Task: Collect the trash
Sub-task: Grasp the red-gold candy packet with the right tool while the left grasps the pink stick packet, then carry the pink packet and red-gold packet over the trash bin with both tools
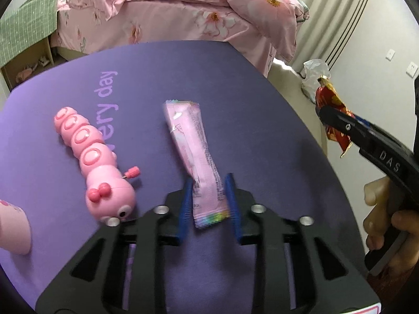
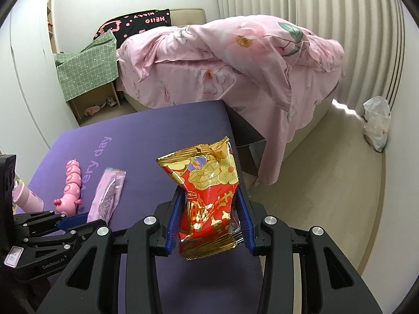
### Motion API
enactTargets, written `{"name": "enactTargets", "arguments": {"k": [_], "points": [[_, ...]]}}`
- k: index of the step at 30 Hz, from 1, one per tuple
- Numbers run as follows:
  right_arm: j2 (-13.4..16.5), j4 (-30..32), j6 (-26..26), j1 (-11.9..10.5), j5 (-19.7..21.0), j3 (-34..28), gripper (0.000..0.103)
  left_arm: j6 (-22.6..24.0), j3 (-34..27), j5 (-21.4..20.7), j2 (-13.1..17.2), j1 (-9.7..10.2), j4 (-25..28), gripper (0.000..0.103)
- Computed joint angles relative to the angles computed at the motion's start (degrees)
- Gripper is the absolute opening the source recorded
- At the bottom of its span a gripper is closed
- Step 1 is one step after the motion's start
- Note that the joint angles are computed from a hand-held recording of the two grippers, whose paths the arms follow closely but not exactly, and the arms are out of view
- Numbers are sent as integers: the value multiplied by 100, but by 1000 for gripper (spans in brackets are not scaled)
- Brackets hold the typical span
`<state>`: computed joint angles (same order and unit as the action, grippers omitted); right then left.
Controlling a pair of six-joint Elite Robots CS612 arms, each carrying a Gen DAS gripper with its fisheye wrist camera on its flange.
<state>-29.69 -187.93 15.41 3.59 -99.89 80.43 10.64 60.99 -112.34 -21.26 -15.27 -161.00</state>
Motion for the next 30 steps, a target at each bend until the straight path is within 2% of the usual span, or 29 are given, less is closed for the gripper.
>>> {"name": "enactTargets", "arguments": {"k": [6,16,22,25,30], "points": [[19,10,15,38,41,-65,37,230,222,-92,-138,36,-160,20],[-56,-167,-40,163,53,-118,37,574,785,-380,-511,199,-1060,20],[-117,-311,-164,326,42,-201,37,463,938,-366,-649,367,-1524,20],[-132,-376,-229,432,53,-276,37,396,1037,-316,-717,494,-1854,20],[-114,-410,-384,647,100,-453,37,273,1082,-318,-768,702,-2104,20]]}}
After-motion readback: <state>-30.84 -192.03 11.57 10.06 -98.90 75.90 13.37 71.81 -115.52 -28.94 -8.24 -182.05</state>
